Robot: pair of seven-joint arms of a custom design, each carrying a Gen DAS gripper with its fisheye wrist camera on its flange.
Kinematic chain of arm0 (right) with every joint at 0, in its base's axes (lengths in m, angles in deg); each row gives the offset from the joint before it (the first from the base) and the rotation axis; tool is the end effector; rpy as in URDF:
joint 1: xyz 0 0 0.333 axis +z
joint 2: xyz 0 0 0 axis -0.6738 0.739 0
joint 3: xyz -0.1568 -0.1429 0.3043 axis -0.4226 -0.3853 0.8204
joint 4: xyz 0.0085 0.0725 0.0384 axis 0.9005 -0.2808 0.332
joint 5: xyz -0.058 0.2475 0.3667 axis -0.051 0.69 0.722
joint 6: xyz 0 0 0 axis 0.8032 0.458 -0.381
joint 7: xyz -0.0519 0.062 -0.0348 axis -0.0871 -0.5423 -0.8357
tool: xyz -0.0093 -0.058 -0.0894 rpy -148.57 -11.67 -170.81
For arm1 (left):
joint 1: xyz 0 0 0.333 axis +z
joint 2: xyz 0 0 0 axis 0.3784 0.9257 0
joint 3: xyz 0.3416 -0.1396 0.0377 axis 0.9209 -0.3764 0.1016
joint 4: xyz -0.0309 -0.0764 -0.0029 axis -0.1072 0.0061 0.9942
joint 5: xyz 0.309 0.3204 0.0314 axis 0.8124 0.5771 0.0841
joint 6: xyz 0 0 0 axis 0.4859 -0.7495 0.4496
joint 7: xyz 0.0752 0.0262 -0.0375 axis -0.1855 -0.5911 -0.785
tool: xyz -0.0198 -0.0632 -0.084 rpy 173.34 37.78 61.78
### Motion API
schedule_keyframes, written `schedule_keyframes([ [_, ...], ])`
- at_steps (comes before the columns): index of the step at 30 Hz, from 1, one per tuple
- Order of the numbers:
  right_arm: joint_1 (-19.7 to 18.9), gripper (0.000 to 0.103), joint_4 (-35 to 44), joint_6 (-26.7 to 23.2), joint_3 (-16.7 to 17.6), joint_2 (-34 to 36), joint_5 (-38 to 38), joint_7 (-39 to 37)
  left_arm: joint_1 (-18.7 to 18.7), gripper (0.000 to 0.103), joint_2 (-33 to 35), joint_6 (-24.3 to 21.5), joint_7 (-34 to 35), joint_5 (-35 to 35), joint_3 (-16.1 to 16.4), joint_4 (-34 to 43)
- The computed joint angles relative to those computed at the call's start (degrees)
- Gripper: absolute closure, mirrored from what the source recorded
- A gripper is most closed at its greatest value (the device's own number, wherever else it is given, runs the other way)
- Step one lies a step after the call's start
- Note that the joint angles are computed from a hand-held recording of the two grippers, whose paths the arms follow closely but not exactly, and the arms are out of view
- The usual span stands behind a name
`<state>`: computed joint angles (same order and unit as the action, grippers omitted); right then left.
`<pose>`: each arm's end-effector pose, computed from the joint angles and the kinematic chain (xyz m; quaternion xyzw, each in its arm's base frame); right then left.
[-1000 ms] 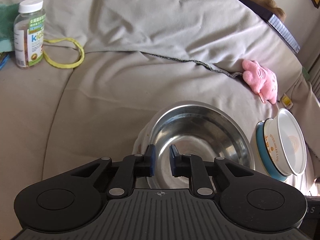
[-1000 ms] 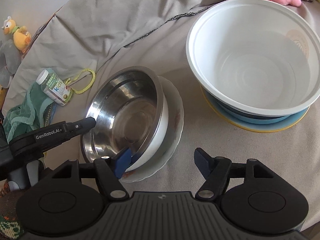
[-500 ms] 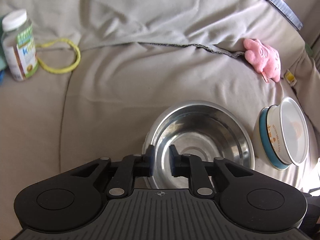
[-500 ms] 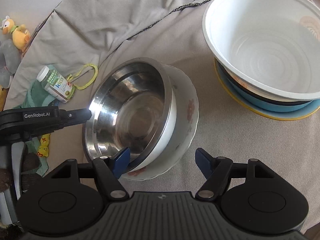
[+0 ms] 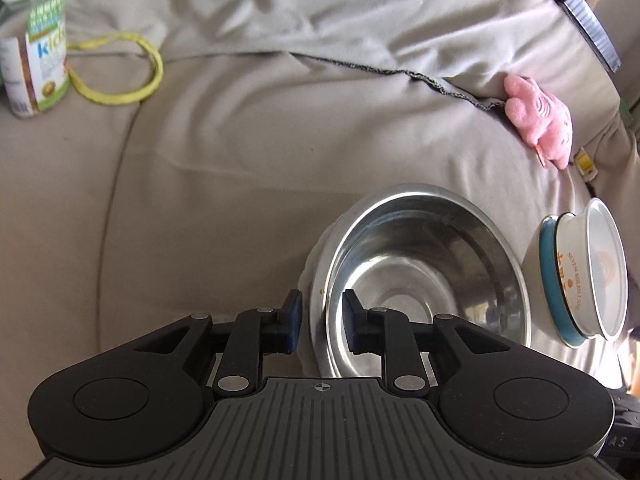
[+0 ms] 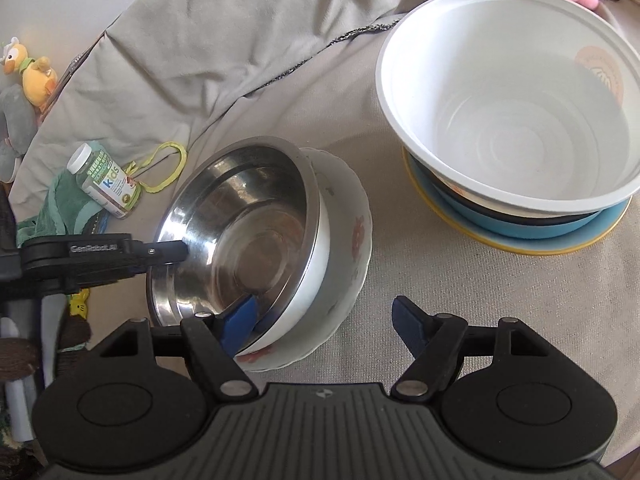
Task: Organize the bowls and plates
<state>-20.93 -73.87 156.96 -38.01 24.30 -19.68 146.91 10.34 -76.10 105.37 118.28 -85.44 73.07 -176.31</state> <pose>0.5004 0.1220 0.4294 -0.6029 0.7193 -0.0621 0.3395 0.6027 -0.2806 0.4525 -0.6681 0.6753 -0.3107 0.0327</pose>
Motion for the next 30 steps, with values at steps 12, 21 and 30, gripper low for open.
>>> schedule_keyframes([
  [12, 1.39, 0.029, 1.98, -3.19, 0.08, 2.3, 13.34, -9.31, -3.38, 0.08, 1.98, 0.81, -5.3, 8.93, 2.68, 2.21],
  [21, -0.82, 0.029, 2.91, -5.43, 1.77, 2.84, 18.75, -13.88, -0.69, 0.06, 5.84, -8.43, -4.14, 13.14, 0.24, 7.96],
  [30, -1.82, 0.033, 3.4, -7.23, 3.42, 2.7, 30.44, -26.03, -2.46, 0.046, 6.65, -8.66, -4.61, 13.33, 1.23, 8.91],
])
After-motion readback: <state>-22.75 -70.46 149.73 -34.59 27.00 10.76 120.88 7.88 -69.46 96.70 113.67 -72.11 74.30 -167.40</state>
